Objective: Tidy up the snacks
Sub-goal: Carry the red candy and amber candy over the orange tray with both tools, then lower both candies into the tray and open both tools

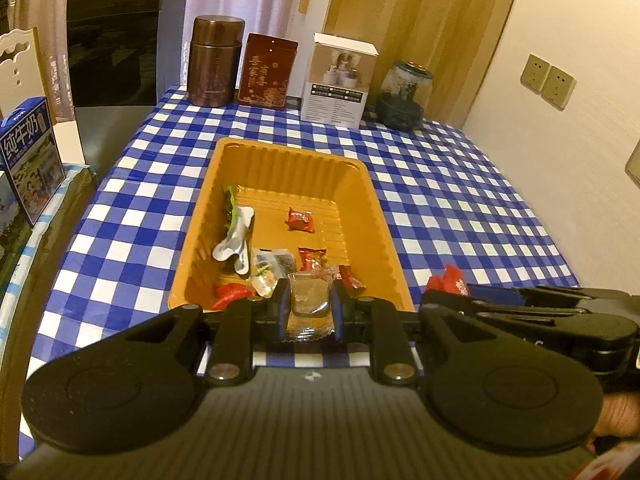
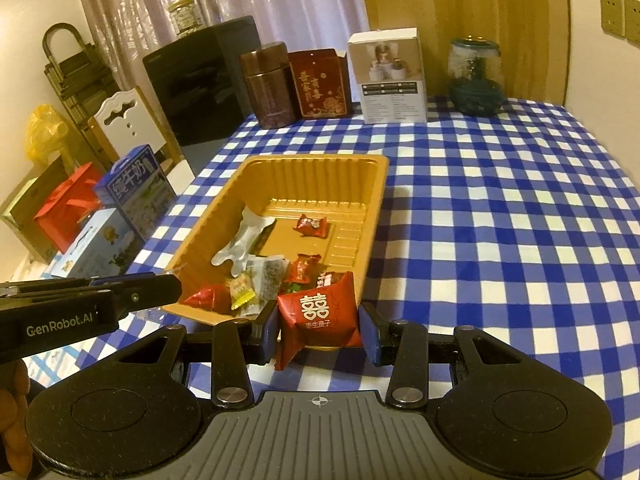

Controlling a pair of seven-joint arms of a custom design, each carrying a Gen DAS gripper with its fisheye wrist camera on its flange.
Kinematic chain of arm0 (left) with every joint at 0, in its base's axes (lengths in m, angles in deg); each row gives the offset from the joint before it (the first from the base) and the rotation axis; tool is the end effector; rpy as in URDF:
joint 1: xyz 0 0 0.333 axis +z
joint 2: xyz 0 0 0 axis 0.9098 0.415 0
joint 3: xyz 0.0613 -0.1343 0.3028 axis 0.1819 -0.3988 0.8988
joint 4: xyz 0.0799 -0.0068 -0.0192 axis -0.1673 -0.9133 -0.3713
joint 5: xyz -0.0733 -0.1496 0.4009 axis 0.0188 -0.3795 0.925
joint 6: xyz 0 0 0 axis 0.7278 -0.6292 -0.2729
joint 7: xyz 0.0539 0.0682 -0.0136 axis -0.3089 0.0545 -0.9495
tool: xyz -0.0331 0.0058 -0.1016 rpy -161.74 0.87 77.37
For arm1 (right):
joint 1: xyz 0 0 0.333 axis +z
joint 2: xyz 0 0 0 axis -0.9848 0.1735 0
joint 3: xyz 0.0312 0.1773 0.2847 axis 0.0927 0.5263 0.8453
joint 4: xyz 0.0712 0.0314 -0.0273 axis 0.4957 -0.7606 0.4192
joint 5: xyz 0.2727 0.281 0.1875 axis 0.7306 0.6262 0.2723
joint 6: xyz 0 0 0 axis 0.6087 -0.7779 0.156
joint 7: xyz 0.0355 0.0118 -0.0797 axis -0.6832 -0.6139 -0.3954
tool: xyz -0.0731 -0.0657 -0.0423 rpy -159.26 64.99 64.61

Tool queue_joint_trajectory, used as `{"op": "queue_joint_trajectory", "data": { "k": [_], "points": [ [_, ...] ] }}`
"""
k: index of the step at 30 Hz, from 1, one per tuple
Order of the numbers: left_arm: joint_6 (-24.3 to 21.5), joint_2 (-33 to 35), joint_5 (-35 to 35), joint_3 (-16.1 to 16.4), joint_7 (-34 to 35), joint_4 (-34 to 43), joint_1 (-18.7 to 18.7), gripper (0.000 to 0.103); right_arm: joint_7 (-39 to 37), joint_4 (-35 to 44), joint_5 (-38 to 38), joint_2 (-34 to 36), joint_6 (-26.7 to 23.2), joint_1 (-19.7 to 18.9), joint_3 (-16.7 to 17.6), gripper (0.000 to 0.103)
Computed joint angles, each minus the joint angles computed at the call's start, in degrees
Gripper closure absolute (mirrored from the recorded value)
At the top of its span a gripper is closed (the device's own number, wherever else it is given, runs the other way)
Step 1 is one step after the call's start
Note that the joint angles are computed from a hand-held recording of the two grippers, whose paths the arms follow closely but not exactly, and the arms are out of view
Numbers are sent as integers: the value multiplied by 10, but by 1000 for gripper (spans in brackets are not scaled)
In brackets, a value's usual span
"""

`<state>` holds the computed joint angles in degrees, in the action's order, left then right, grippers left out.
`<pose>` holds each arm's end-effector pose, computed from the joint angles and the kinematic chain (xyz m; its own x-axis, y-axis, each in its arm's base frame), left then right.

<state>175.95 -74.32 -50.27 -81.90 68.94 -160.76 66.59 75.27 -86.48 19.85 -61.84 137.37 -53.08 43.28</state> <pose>0.3525 -0.1773 0.5675 0.2614 -0.9422 0.2098 -0.6012 -0.3290 -0.7283 0.4522 0.1359 0.5749 0.5585 -0.7787 -0.2857 -0.6873 -0.2416 -0.6850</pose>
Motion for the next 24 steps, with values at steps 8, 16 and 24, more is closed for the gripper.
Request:
{"op": "queue_joint_trajectory", "data": {
  "k": [8,16,24],
  "points": [
    [11,17,3,11,13,5,8,84,-8,21,15,29,7,6,5,60],
    [28,44,4,18,30,14,18,84,-19,48,31,60,14,3,16,60],
    [48,74,5,27,49,26,30,84,-36,79,47,95,19,-5,28,60]
  ]
}}
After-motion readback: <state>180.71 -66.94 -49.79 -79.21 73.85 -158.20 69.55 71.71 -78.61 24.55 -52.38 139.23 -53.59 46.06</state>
